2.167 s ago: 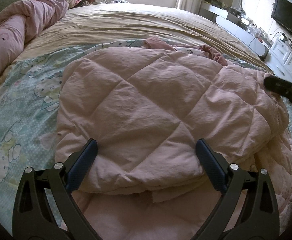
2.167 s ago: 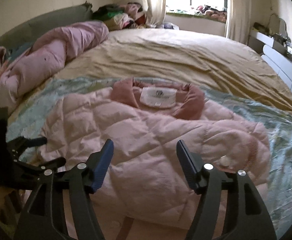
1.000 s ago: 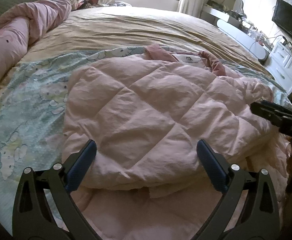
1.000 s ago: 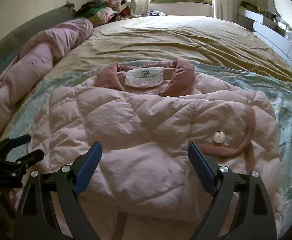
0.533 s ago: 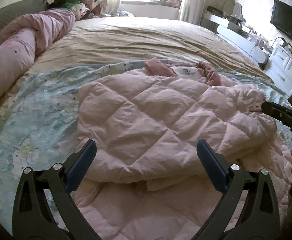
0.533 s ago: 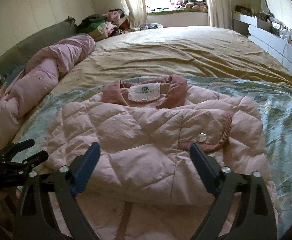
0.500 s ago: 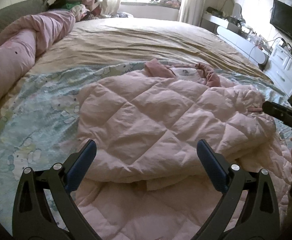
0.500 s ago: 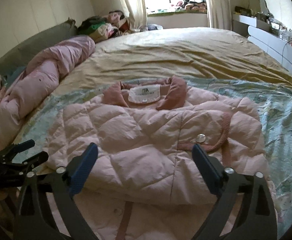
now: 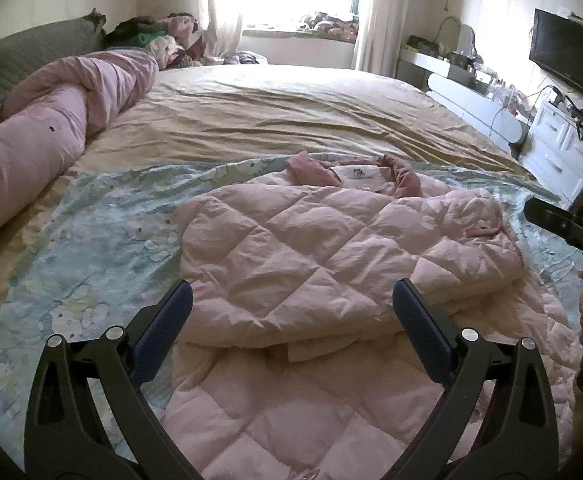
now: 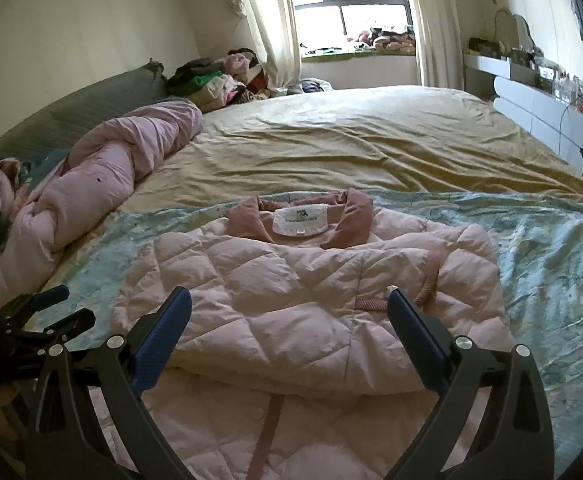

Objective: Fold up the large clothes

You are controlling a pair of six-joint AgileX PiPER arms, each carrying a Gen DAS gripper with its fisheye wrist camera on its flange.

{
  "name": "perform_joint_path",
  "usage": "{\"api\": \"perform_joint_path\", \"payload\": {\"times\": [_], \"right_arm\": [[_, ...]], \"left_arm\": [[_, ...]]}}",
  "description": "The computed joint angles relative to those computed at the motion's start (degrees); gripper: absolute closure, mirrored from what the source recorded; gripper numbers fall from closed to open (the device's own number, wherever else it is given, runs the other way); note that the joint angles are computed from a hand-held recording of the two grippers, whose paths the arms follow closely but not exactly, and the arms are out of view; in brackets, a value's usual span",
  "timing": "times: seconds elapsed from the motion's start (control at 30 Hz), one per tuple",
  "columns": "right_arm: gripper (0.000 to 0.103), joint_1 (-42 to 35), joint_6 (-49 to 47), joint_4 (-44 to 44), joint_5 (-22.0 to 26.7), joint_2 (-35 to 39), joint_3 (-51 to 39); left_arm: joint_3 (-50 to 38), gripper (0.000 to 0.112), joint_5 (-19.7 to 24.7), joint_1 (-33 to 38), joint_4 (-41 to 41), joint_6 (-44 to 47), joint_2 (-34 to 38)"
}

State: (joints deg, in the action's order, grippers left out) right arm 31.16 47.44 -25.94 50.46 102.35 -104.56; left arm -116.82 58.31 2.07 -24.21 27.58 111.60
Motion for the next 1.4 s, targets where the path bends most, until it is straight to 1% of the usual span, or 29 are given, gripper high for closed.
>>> {"api": "perform_joint_path", "payload": {"times": [0.23, 0.43, 0.57, 0.9, 1.2, 1.4], "right_arm": [[0.005, 2.7, 1.9, -3.3, 1.2, -4.2, 2.8], [0.005, 6.0, 4.0, -7.5, 3.0, -9.3, 6.2], [0.005, 8.5, 5.5, -10.0, 4.7, -12.2, 8.5], [0.005, 13.8, 9.2, -14.3, 7.6, -18.3, 13.9], [0.004, 19.1, 13.3, -17.4, 10.3, -23.9, 19.3], [0.004, 21.8, 15.4, -18.5, 12.6, -26.8, 22.1]], "left_arm": [[6.8, 0.019, -1.5, 1.4, -3.3, 2.3, -6.4], [11.4, 0.019, -1.4, 3.0, -6.9, 3.3, -11.2], [16.7, 0.019, -1.6, 4.8, -9.8, 5.0, -15.6], [26.7, 0.019, -1.7, 7.8, -9.9, 6.7, -24.4], [32.9, 0.019, 0.7, 10.8, -10.6, 9.4, -31.5], [36.2, 0.019, 2.7, 13.1, -11.1, 11.0, -34.9]]}}
